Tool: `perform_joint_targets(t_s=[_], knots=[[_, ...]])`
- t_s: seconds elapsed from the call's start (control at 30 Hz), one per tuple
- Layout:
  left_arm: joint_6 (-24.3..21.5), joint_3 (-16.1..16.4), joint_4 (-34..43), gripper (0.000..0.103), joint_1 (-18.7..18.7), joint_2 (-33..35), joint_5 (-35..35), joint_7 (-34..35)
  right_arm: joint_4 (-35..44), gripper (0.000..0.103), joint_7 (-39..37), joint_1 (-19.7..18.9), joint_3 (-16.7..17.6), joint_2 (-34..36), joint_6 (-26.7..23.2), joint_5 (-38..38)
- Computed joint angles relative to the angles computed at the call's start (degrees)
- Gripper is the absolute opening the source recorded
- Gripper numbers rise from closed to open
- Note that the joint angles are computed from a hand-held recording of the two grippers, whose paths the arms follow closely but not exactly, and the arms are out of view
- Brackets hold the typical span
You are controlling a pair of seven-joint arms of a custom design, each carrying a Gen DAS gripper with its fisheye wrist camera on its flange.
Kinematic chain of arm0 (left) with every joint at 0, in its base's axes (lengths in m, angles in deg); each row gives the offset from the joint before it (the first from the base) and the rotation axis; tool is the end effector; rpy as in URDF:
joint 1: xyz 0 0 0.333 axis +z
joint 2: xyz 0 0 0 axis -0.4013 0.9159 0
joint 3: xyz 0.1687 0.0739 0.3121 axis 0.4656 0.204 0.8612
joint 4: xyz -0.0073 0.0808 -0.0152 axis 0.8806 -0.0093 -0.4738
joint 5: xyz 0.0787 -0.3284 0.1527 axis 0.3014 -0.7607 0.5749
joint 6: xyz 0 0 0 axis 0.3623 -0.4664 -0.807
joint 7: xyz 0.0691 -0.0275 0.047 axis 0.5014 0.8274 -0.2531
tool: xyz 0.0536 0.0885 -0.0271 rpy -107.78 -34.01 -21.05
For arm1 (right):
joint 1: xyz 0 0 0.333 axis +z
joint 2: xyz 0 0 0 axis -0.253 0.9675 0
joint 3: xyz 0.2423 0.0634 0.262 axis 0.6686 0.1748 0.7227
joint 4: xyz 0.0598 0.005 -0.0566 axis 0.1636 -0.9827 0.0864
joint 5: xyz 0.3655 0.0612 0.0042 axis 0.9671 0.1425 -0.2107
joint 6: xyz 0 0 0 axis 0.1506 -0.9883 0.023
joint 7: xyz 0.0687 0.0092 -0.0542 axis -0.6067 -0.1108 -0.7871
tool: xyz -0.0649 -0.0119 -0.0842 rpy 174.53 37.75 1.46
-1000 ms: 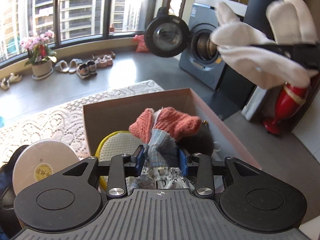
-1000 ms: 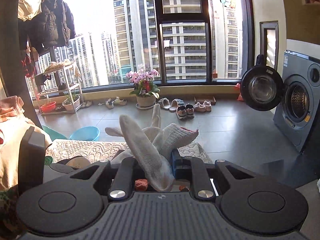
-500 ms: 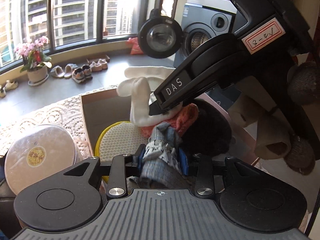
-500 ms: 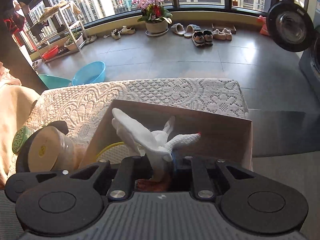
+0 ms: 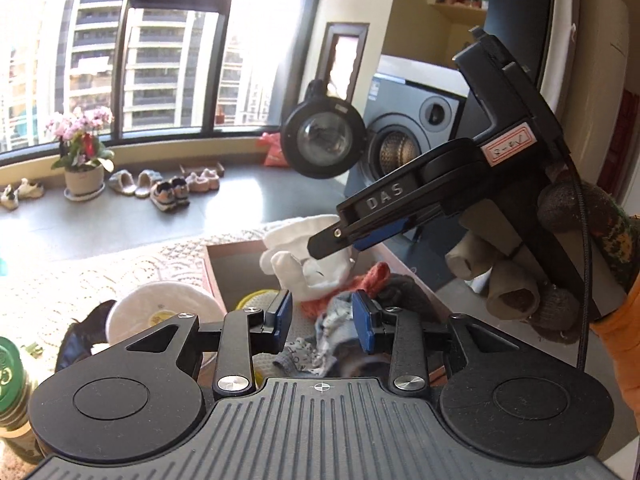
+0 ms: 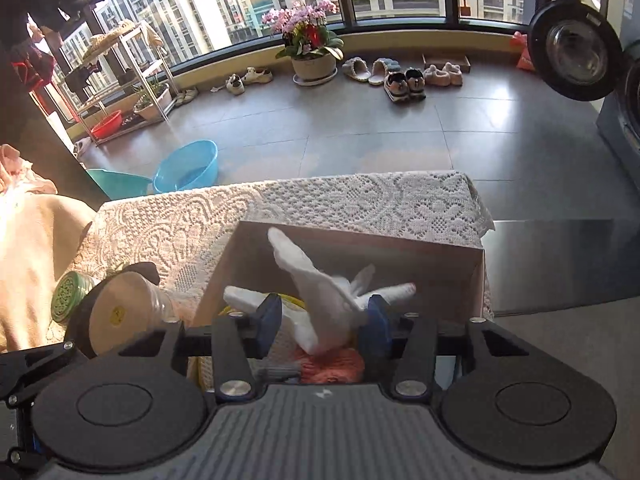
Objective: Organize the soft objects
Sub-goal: 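Lower the socks into the pink box with the left tool while the right lowers the glove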
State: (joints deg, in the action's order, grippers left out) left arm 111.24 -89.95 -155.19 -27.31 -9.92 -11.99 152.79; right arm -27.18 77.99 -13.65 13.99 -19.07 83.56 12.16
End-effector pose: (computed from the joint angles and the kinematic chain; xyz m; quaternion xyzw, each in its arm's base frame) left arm 0.6625 -0.2107 0.5488 -0.4143 0.7570 -0.4844 0.1439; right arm 0.7234 0.0760 0.5471 -0.6807 0.6487 -0.1297 0.3146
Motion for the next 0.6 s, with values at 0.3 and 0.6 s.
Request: perform_joint_targets(t_s=[0.3,0.6], knots=[[-2.69,4.18,-0.28,0.026,-4.64,1.31,14.32,-10.12,-2.24,0.026,5.64,1.41,-1.96,-1.96,1.43,-4.68],[-0.55,4.48,-1.68,0.026,-4.87,2.2,24.57,-20.55,-3.71,0.022,5.97,1.57,-1.12,0.72,-1.64,-4.93]])
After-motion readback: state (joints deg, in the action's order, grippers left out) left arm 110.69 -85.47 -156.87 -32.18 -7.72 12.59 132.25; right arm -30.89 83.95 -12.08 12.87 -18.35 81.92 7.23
